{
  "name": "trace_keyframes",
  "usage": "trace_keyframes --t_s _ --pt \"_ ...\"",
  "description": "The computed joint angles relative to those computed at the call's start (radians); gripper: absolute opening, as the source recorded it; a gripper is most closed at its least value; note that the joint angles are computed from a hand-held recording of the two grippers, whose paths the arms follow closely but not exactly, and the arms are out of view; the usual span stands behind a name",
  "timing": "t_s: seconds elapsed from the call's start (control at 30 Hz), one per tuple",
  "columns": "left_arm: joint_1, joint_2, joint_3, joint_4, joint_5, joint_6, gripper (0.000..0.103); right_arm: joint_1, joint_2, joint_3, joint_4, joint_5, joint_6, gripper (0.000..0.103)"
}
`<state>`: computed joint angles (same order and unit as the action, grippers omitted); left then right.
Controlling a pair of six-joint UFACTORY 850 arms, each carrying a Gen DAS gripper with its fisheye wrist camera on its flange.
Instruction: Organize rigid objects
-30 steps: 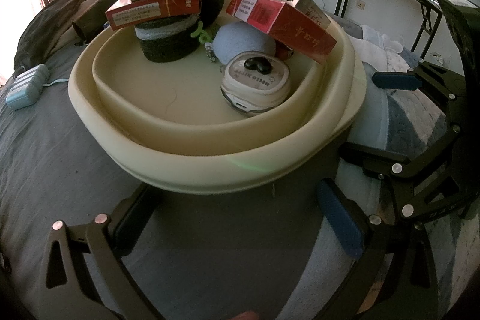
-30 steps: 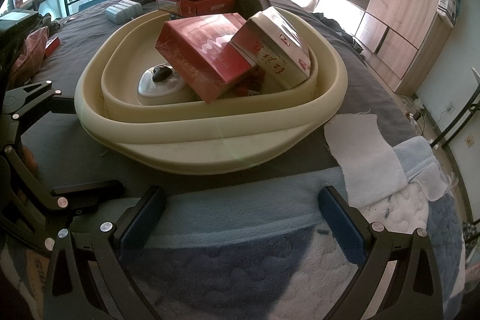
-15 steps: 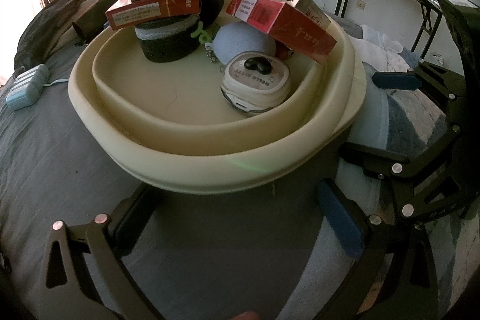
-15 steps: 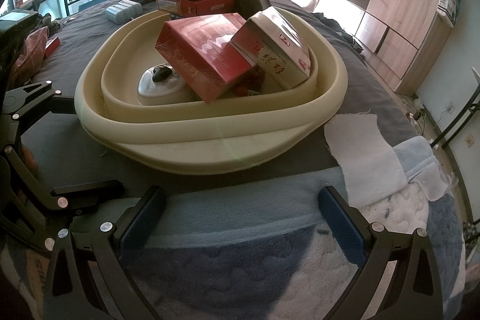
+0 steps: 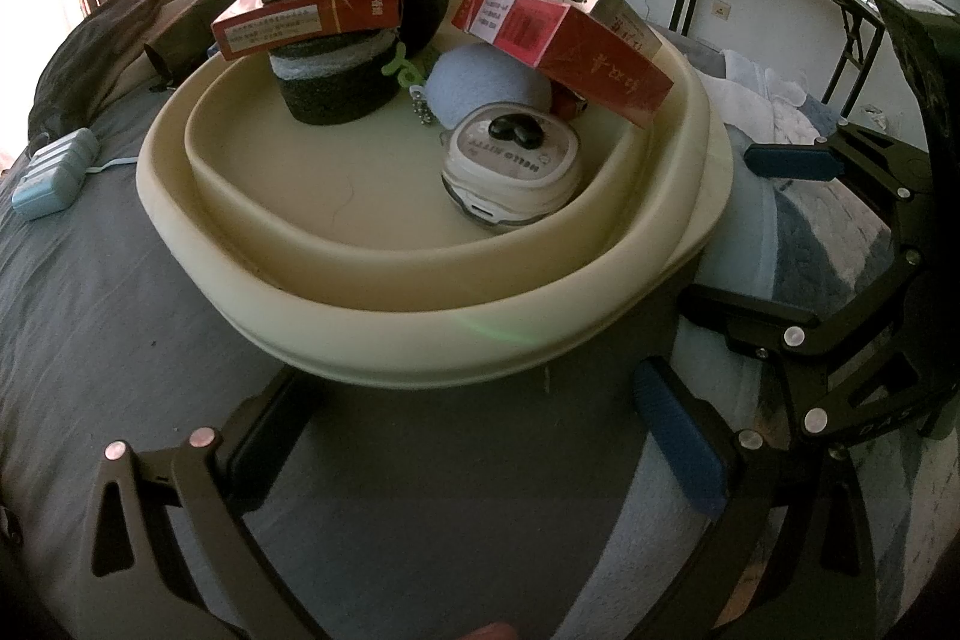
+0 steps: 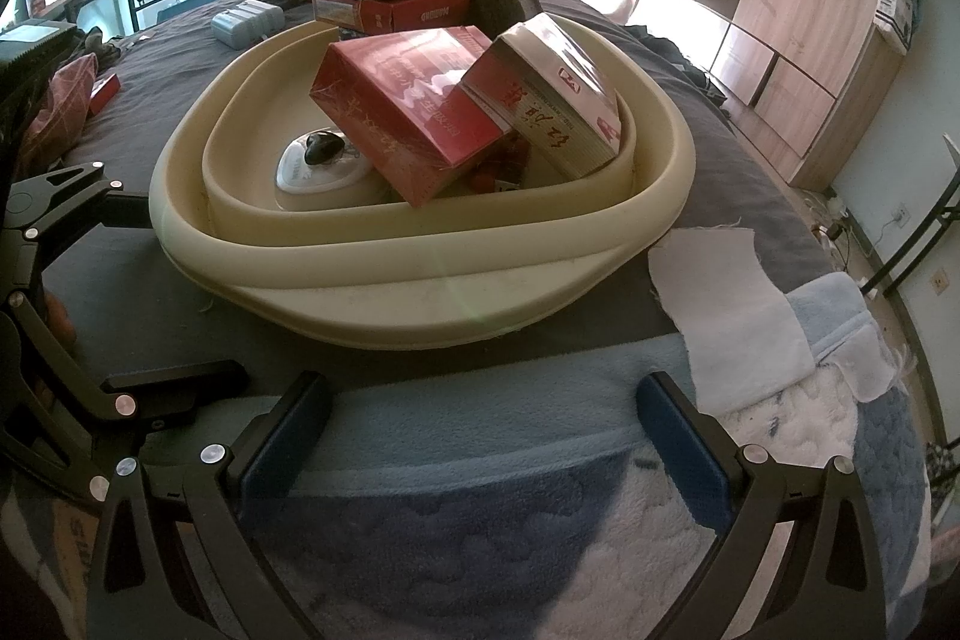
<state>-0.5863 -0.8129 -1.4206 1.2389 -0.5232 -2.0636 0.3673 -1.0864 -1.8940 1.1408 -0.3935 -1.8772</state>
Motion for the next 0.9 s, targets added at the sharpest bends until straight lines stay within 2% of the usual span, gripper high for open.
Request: trace_keyframes --t_s 0.9 --pt "0.000 0.000 -0.001 -0.001 -0.001 0.002 0.103 0.002 0.003 0.005 0.009 0.004 -0.010 0.103"
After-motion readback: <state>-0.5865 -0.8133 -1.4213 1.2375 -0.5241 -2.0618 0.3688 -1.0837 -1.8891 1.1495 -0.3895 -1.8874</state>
